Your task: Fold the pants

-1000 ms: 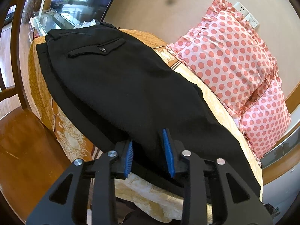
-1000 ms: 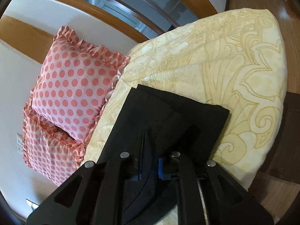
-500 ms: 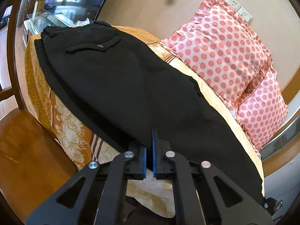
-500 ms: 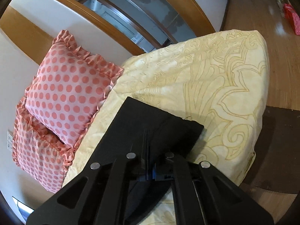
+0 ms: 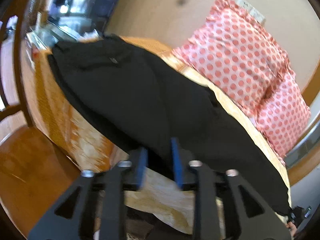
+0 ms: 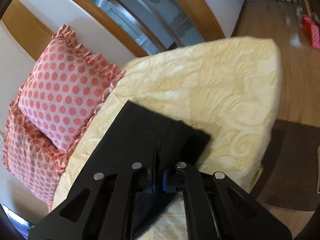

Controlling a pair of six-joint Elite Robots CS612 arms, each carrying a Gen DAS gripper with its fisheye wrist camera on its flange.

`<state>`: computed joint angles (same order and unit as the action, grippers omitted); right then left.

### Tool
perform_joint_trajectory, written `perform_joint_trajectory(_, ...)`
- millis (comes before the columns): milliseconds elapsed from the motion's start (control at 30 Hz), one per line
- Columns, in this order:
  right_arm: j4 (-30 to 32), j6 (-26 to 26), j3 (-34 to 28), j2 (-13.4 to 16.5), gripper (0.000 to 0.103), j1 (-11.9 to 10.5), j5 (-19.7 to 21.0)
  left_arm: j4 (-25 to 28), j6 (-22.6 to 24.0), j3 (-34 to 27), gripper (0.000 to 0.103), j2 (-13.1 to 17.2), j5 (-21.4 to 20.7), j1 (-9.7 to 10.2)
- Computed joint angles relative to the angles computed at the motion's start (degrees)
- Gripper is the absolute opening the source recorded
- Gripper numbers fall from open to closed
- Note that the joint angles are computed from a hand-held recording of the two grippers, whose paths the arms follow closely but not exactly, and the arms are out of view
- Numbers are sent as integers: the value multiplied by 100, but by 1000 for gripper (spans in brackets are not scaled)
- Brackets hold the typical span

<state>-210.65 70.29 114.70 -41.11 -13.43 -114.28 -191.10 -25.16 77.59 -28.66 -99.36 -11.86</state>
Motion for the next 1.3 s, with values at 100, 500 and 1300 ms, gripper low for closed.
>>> perform_joint_trajectory(100,224,189,137,-140,43,63,-555,-392,-92,176,60,-105,1058,-59)
perform_joint_trajectory(500,-701,153,195,55,58,11,109,-173,616,-295,75,68,666,-176)
perform_joint_trajectory(1300,-110,-3577,-2865,875,8,887,4051,21,840,-452,86,223,436,-173)
